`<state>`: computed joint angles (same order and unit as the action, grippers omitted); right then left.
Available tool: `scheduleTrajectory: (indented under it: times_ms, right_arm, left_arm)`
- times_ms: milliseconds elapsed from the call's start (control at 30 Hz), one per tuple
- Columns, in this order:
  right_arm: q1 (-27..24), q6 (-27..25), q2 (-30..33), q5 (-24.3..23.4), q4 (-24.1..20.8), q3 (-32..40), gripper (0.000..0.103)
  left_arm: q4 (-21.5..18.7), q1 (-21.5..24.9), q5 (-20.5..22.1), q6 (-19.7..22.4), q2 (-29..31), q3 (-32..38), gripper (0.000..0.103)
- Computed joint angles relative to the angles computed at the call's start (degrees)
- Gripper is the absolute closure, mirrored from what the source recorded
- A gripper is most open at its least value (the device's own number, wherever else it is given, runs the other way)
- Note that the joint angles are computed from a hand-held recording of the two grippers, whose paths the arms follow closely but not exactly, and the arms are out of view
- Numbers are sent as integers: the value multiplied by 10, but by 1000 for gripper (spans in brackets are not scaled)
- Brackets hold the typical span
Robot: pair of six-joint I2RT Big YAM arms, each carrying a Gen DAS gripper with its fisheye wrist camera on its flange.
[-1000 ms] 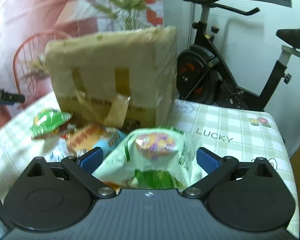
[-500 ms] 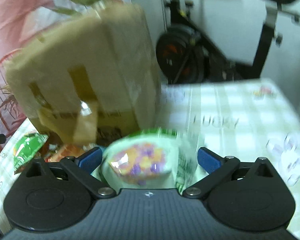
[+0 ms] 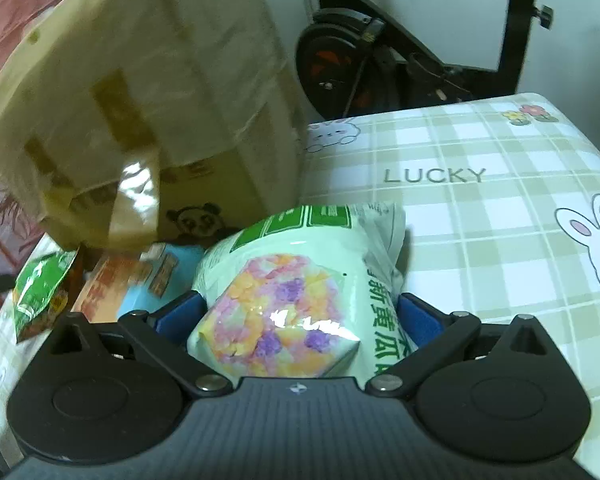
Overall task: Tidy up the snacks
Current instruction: 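Grasp the pale green bag with right tool while left grasps green bag, then lift both green bags toward the box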
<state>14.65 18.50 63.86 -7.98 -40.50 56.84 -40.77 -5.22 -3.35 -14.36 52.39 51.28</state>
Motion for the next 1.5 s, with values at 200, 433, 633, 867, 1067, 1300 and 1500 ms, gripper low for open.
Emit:
scheduleTrajectory:
  times_ms: [200,433,633,867,1067,1300,1500]
  right_arm:
    - [12,0,-14,8,22,-13,12]
    - [8,4,-27,-2,39,-27,13]
    - [10,9,-29,-1,44,-29,16]
    - [20,17,-61,13,56,-39,21]
    - [36,3,-103,59,38,-44,21]
    - [47,-2,-165,100,22,-46,21]
    - [44,1,-194,158,13,-25,21]
  left_arm:
    - [22,30,21,4,43,5,12]
    - [41,35,70,38,80,-2,0]
    - [50,34,67,45,69,-9,14]
    - [35,-4,31,61,-5,-35,19]
    - [28,-28,-29,16,-58,-34,19]
    - [41,-83,-105,5,-94,-13,19]
    - [63,-132,-164,6,-101,13,19]
